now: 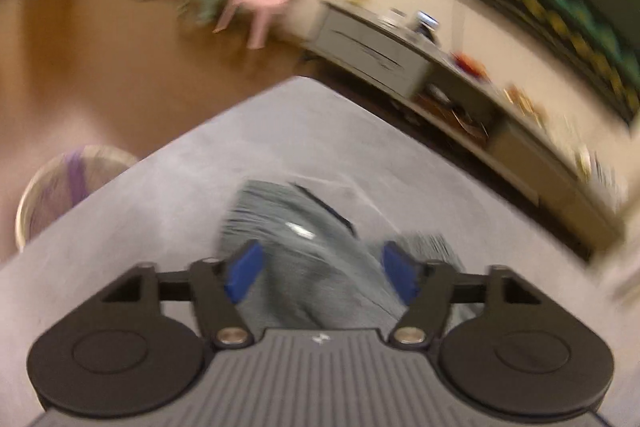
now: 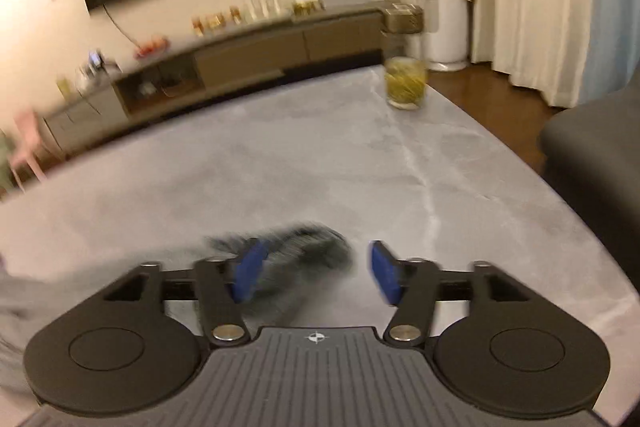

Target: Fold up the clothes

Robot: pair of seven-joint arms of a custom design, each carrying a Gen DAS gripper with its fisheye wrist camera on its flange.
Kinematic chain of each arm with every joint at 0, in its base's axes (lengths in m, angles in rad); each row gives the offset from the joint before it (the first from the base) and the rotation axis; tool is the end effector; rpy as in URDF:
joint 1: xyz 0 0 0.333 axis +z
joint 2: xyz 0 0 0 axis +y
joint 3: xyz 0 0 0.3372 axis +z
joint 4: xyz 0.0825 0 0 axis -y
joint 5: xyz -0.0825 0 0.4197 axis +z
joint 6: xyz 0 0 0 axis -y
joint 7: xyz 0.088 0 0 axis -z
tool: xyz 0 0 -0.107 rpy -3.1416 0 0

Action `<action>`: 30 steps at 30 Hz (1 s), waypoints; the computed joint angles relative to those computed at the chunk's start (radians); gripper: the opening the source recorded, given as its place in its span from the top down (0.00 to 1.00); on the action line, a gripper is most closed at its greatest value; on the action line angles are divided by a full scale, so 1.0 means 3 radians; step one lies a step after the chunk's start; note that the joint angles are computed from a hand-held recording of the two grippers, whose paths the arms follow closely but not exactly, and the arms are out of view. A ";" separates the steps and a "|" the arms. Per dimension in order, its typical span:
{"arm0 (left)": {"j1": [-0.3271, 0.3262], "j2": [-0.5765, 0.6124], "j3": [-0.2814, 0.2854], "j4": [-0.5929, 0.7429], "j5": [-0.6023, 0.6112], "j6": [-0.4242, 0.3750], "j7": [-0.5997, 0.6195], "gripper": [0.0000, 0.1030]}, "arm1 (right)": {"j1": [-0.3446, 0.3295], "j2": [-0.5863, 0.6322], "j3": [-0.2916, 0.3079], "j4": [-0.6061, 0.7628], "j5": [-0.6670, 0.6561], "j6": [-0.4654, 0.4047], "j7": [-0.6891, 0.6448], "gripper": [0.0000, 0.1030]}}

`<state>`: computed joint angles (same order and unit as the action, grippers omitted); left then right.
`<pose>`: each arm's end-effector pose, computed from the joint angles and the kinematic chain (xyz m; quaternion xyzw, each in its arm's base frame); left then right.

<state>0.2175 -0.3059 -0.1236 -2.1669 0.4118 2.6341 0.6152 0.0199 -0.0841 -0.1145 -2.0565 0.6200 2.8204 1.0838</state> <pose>0.5400 0.0332 0.6195 -0.8396 0.3610 -0.2809 0.2928 0.6018 -0.0882 0.5739 -0.5954 0.6697 -0.2435 0.3711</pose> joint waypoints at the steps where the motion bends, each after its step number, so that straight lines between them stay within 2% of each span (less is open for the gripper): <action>1: 0.0002 0.0054 -0.0062 0.0061 0.0121 -0.0053 0.0048 0.29 | 0.0032 0.0030 -0.0001 0.0063 0.0094 -0.0034 -0.0116 0.17; 2: -0.0008 0.0111 -0.0113 0.0127 0.0247 -0.0111 0.0096 0.28 | 0.0051 0.0072 0.0012 0.0137 0.0137 -0.0076 -0.0185 0.15; 4: -0.0058 0.0236 -0.0186 0.0268 0.0496 -0.0239 0.0198 0.16 | 0.0061 0.0193 0.0067 0.0308 0.0065 -0.0167 -0.0171 0.11; 7: -0.0063 0.0413 -0.0171 0.0445 0.0856 -0.0487 0.0036 0.16 | 0.0049 0.0485 0.0148 0.0590 -0.0418 -0.0302 0.0208 0.06; 9: -0.0064 0.0460 -0.0113 0.0502 0.0999 -0.0670 -0.0221 0.16 | 0.0052 0.0697 0.0179 0.0816 -0.0770 -0.0472 0.0497 0.06; 11: -0.0077 0.0471 0.0026 0.0478 0.0874 -0.0643 -0.0274 0.16 | 0.0050 0.0763 0.0202 0.0827 -0.1015 -0.0533 0.0642 0.06; 12: -0.0073 0.0465 0.0090 0.0450 0.0779 -0.0603 -0.0266 0.15 | 0.0048 0.0782 0.0204 0.0821 -0.1126 -0.0563 0.0711 0.09; 15: -0.0086 0.0481 0.0231 0.0393 0.0358 -0.0469 -0.0040 0.14 | 0.0001 0.0788 0.0256 0.0813 -0.1176 -0.0744 0.0670 0.56; 16: -0.0093 0.0515 0.0242 0.0403 0.0271 -0.0447 0.0064 0.16 | -0.0003 0.0764 0.0268 0.0781 -0.1193 -0.0719 0.0627 0.65; 17: -0.0100 0.0549 0.0253 0.0414 0.0186 -0.0427 0.0170 0.20 | 0.0000 0.0740 0.0277 0.0752 -0.1216 -0.0676 0.0603 0.73; 18: -0.0110 0.0587 0.0251 0.0430 0.0140 -0.0413 0.0286 0.43 | 0.0002 0.0716 0.0286 0.0723 -0.1208 -0.0620 0.0591 0.80; 19: -0.0121 0.0612 0.0241 0.0450 0.0121 -0.0423 0.0369 0.72 | -0.0003 0.0691 0.0295 0.0693 -0.1163 -0.0566 0.0573 0.83; 20: -0.0133 0.0638 0.0232 0.0469 0.0108 -0.0426 0.0444 0.76 | -0.0007 0.0667 0.0303 0.0664 -0.1115 -0.0512 0.0554 0.85; 21: -0.0130 0.0665 0.0222 0.0478 0.0154 -0.0346 0.0422 0.85 | -0.0006 0.0655 0.0307 0.0645 -0.1081 -0.0459 0.0541 0.86; 22: -0.0134 0.0650 0.0235 0.0461 0.0101 -0.0244 0.0447 0.87 | -0.0006 0.0650 0.0313 0.0636 -0.1041 -0.0401 0.0517 0.87; 24: -0.0116 0.0516 0.0260 0.0342 -0.0006 0.0055 0.0384 0.88 | -0.0037 0.0580 0.0352 0.0580 -0.0769 -0.0233 0.0338 0.89; 27: -0.0130 0.0047 0.0355 -0.0043 -0.0425 0.0688 0.0479 0.88 | -0.0063 0.0273 0.0394 0.0447 0.0484 0.0084 -0.0505 0.90; 29: -0.0212 -0.0403 0.0448 -0.0437 -0.0725 0.1006 0.0649 0.88 | 0.0028 -0.0119 0.0256 0.0287 0.1389 0.0024 -0.1282 0.90; 30: -0.0251 -0.0600 0.0492 -0.0609 -0.0841 0.1101 0.0701 0.88 | 0.0087 -0.0353 0.0149 0.0171 0.1636 -0.0070 -0.1579 0.90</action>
<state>0.1421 -0.4858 0.0239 -2.3497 0.1594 2.9644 0.8255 0.0461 -0.1900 -0.0698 -2.0051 1.1109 2.7993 0.6101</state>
